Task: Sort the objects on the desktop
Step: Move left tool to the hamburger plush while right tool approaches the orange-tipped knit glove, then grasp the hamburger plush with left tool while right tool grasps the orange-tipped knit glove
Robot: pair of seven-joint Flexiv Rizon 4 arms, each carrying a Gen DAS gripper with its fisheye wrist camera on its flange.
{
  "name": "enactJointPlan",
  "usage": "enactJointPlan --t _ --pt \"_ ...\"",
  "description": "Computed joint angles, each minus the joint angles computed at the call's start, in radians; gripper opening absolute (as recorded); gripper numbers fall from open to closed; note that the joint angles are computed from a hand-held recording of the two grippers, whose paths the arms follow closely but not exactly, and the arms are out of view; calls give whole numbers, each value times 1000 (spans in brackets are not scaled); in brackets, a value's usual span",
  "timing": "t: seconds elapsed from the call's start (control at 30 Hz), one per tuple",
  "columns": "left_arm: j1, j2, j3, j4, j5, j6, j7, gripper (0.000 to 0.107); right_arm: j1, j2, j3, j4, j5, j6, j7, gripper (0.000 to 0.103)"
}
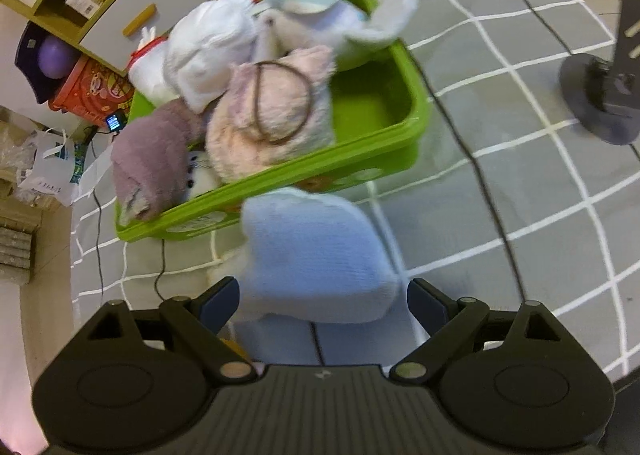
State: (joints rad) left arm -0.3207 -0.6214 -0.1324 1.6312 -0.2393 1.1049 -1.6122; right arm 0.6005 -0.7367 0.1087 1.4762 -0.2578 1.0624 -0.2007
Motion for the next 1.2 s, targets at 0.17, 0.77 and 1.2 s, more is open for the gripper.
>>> enactJointPlan --t 0.17,0.77,1.2 --pt "4 8 38 17 29 6 -34 62 32 -45 -22 -82 -34 -99 12 100" --pt "59 -3 -15 47 -58 -11 -7 77 60 -83 -49 -113 -86 -125 12 103" --pt "37 2 1 33 -31 -2 -6 60 62 -24 -74 -8 -141 -32 60 67"
